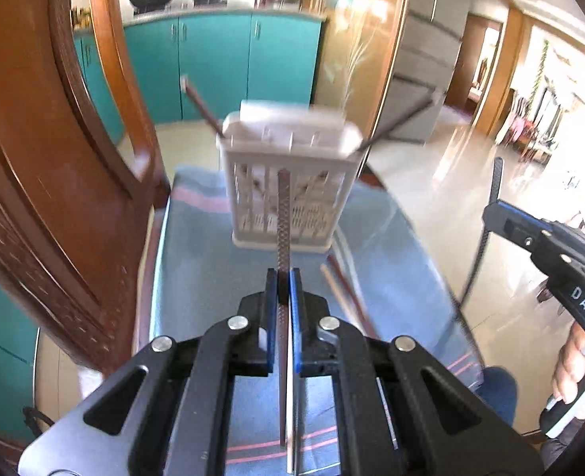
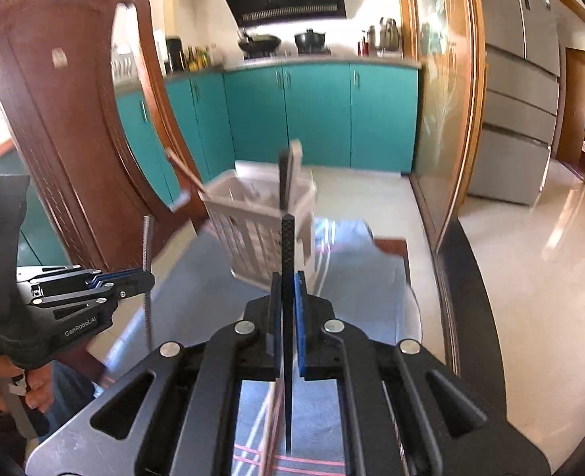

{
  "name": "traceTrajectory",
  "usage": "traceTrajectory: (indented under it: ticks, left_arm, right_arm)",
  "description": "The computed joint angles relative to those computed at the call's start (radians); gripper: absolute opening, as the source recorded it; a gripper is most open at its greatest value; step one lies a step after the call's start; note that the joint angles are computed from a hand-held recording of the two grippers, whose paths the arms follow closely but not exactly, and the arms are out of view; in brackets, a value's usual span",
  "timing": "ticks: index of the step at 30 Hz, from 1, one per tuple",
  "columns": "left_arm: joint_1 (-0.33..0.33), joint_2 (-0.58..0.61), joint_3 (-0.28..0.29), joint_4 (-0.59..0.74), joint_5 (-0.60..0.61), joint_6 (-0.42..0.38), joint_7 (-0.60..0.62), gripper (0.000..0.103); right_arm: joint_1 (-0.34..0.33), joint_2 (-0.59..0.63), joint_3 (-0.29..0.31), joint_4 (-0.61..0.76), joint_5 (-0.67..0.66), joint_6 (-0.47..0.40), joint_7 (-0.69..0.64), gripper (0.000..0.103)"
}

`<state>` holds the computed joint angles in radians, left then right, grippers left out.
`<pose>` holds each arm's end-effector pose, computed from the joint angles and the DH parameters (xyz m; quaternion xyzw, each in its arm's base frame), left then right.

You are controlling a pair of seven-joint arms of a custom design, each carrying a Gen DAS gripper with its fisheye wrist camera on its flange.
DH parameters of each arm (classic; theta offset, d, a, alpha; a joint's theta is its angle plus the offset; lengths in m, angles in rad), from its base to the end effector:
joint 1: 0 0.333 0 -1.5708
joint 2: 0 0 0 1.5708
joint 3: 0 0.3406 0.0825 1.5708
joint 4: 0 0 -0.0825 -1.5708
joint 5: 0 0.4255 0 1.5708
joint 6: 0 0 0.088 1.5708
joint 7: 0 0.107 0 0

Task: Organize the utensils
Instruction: 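Lift both chopsticks and lower them into the white holder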

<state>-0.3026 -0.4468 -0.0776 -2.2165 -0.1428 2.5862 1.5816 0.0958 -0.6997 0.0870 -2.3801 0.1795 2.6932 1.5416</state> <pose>0.4619 -0.1896 0.6626 -0.5410 0.7406 -0.3505 0.1896 0.4059 0.0813 0.6986 -0.6492 0.5851 -0.2817 0.3960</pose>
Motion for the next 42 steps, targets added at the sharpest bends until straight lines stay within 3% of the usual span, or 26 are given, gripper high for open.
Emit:
traceTrajectory:
  ticks: [5, 11, 15, 17, 19, 22, 28, 34, 39, 42]
  left_arm:
    - [-0.020, -0.027, 0.025, 0.044, -0.031, 0.039, 0.032, 0.007]
    - [0.001, 0.017, 0.017, 0.156, -0.018, 0.112, 0.009, 0.007]
    - [0.068, 0.085, -0.027, 0.245, 0.045, 0.220, -0.108, 0.007]
    - [0.125, 0.119, -0.066, 0.275, 0.112, 0.288, -0.214, 0.007]
    - [0.152, 0.143, -0.083, 0.294, 0.164, 0.324, -0.287, 0.007]
    - [0.201, 0.200, -0.122, 0.327, 0.276, 0.335, -0.407, 0.007]
    - [0.209, 0.301, -0.132, 0.365, 0.427, 0.314, -0.521, 0.007]
    - [0.163, 0.323, -0.091, 0.348, 0.351, 0.271, -0.451, 0.007]
    - [0.151, 0.299, -0.081, 0.299, 0.316, 0.281, -0.404, 0.008]
    - [0.140, 0.260, -0.074, 0.245, 0.300, 0.310, -0.375, 0.011]
  right_arm:
    - [0.052, 0.018, -0.045, 0.062, 0.052, 0.067, -0.052, 0.007]
    - [0.064, 0.113, -0.047, 0.188, 0.100, 0.199, -0.064, 0.007]
    - [-0.007, 0.168, 0.013, 0.230, 0.085, 0.361, -0.004, 0.007]
    - [-0.102, 0.193, 0.083, 0.240, 0.058, 0.428, 0.056, 0.007]
    - [-0.158, 0.229, 0.124, 0.263, 0.028, 0.421, 0.089, 0.007]
    - [-0.175, 0.262, 0.137, 0.259, -0.010, 0.389, 0.122, 0.007]
    - [-0.137, 0.294, 0.106, 0.228, -0.059, 0.365, 0.145, 0.007]
    - [-0.078, 0.276, 0.063, 0.195, -0.063, 0.343, 0.126, 0.007]
    - [-0.043, 0.228, 0.038, 0.161, -0.043, 0.379, 0.102, 0.018]
    - [0.021, 0.162, -0.008, 0.106, 0.000, 0.424, 0.053, 0.022]
